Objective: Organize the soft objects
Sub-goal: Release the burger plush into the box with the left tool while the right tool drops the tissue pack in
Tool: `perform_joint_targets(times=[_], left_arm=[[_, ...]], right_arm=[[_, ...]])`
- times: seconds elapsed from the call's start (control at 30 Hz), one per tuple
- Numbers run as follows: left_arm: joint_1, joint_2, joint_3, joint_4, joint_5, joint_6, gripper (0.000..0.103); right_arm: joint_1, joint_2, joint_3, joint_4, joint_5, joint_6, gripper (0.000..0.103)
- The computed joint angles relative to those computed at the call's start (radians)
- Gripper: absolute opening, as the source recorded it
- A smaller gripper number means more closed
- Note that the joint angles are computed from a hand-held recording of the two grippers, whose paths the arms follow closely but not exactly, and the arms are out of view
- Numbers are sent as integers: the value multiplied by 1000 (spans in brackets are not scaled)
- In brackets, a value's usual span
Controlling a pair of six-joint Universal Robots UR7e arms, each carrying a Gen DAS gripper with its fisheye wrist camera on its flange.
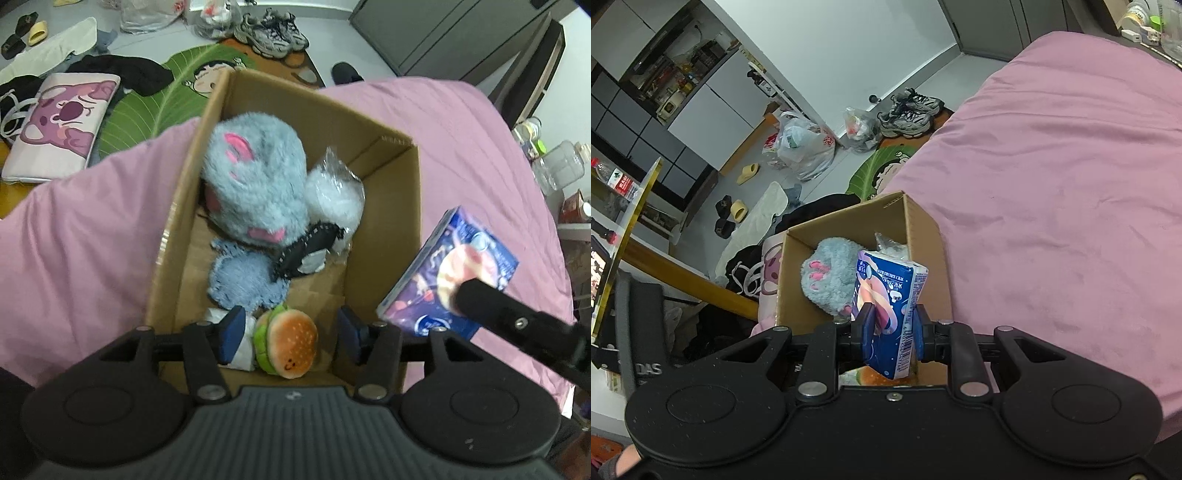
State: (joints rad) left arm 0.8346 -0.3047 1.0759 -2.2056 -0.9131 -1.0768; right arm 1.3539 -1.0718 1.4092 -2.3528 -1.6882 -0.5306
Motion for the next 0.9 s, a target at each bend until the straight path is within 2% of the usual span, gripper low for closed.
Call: perform_joint_targets(times=[0.2, 0.33, 0.43, 0.57, 0.73, 0.83, 0.9], left_arm=[[-12, -51, 60, -5, 40, -38, 54], [-18, -82, 98, -13, 63, -58, 54], [-18, -95, 119, -39, 54, -54, 54], [-26, -103, 130, -37, 66, -48, 54], [-33, -106, 130, -31, 79, -57, 54], [-37, -104, 127, -25, 84, -63, 56], [-40, -103, 124, -18, 88, -62, 62]], right_arm=[[12, 4, 13, -2, -3, -8, 22], [26, 6, 34, -42, -35, -17, 23], [33, 5, 49, -59, -42, -20, 24], [41, 6, 65, -88, -74, -9, 34], [36, -15, 83, -102, -54, -14, 49], [32, -22, 82, -104, -51, -9, 52], [29, -26, 82, -100, -49, -6, 55]])
